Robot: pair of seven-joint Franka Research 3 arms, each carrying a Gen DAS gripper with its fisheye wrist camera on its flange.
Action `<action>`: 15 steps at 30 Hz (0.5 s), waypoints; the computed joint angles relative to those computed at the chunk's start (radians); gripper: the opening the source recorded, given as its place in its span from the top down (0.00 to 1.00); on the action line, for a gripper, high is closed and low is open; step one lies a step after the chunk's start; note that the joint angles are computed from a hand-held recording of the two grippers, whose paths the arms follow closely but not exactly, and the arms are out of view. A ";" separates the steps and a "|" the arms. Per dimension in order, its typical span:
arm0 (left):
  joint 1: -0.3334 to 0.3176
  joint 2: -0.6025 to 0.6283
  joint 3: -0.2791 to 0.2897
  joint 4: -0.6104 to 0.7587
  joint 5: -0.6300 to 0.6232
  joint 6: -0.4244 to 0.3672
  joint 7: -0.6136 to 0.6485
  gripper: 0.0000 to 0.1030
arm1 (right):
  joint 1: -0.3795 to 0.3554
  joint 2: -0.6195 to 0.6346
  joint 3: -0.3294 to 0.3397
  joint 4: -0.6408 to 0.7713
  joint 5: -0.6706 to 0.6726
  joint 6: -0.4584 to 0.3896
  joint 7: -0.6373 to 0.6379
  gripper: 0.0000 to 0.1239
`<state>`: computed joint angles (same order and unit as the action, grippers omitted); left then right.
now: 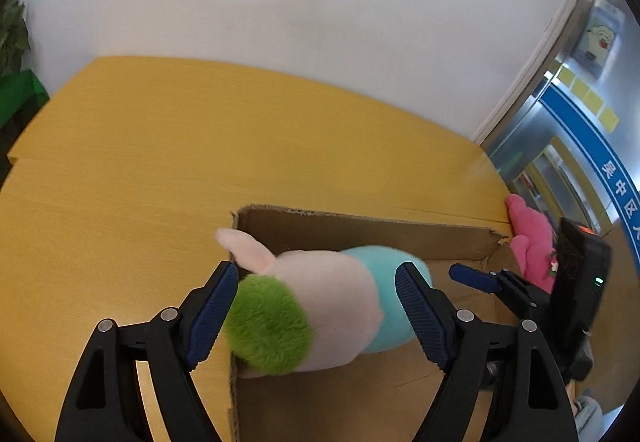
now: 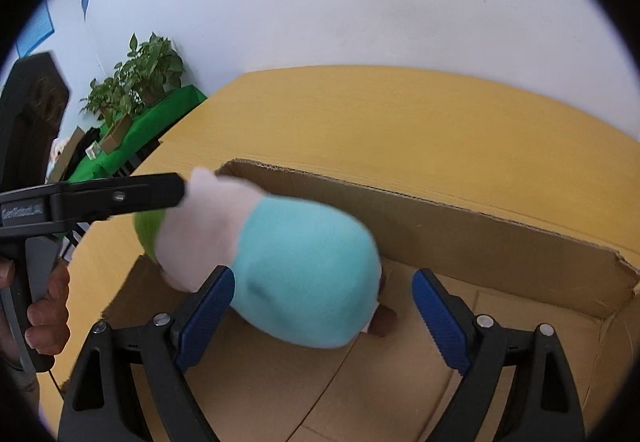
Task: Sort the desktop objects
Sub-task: 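Lower the plush pig into the box and open both grippers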
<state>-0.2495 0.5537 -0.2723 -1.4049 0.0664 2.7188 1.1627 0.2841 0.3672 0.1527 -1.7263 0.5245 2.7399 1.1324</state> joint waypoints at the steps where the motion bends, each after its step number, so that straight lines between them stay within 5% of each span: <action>1: 0.008 -0.041 -0.003 -0.054 0.002 0.032 0.007 0.18 | -0.006 -0.013 0.001 -0.012 0.010 -0.008 0.002 0.26; 8: 0.078 -0.264 -0.083 -0.390 -0.064 0.162 0.180 0.18 | -0.031 -0.235 -0.013 -0.231 0.093 -0.028 -0.066 0.26; 15: -0.009 -0.356 -0.044 -0.594 -0.014 0.188 0.157 0.18 | 0.009 -0.453 -0.058 -0.485 -0.016 0.007 0.013 0.26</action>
